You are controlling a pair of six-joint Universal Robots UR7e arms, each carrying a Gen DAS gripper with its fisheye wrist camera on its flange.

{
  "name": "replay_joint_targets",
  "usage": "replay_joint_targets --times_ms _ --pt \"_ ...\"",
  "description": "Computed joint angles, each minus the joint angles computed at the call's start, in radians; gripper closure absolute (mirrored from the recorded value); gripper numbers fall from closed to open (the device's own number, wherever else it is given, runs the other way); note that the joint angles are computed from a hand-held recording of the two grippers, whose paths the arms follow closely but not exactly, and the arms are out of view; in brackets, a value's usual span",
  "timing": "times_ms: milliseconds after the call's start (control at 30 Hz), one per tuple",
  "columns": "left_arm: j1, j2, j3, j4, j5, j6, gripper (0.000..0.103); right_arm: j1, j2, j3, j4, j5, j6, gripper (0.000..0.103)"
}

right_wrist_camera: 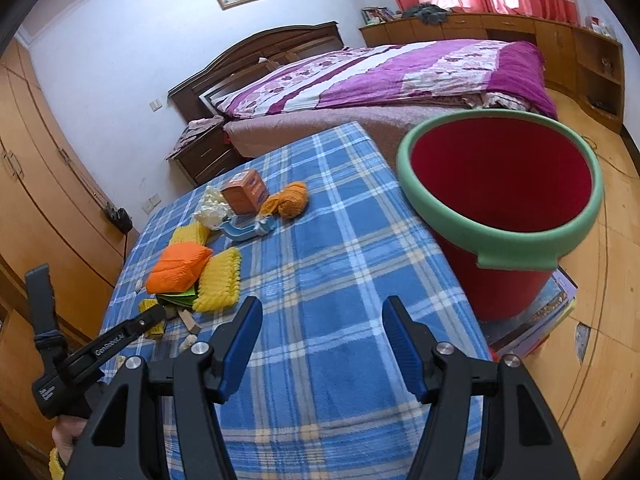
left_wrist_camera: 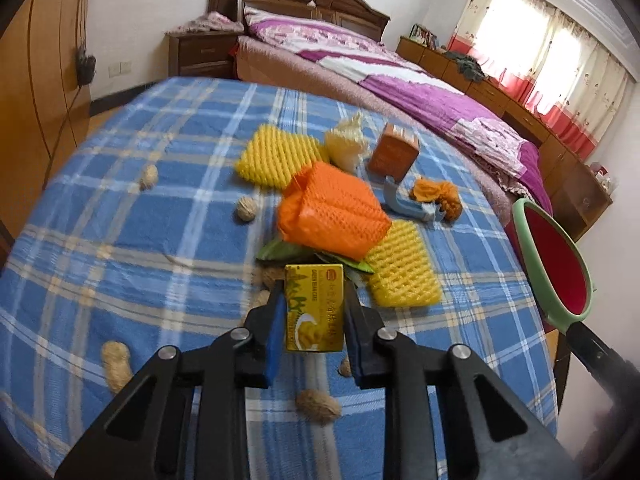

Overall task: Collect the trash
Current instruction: 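Grasp the yellow box with the left tool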

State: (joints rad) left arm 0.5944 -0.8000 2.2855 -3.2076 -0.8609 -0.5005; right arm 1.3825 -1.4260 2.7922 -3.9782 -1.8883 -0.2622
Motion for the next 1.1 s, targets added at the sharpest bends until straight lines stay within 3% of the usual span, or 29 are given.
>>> replay_joint_targets --times_ms 233,467,800,1100 --pt "-0.002 -0.024 0.004 -0.02 0.075 0.032 0.077 0.069 0.066 -0.064 0.042 -0.037 -0.008 0.038" --pt "0.045 -0.039 0.003 -0.02 0.09 0.036 0.076 0.099 0.145 -0.136 0.112 -0.027 -0.019 0.038" --pt "0.089 -0.056 0.017 -0.038 0.072 0.033 0.077 0.151 0.297 -0.24 0.145 -0.09 -0.032 0.038" --pt "0.101 -0.055 0.019 -0.051 0.057 0.044 0.076 0.165 0.374 -0.283 0.139 -0.148 -0.054 0.056"
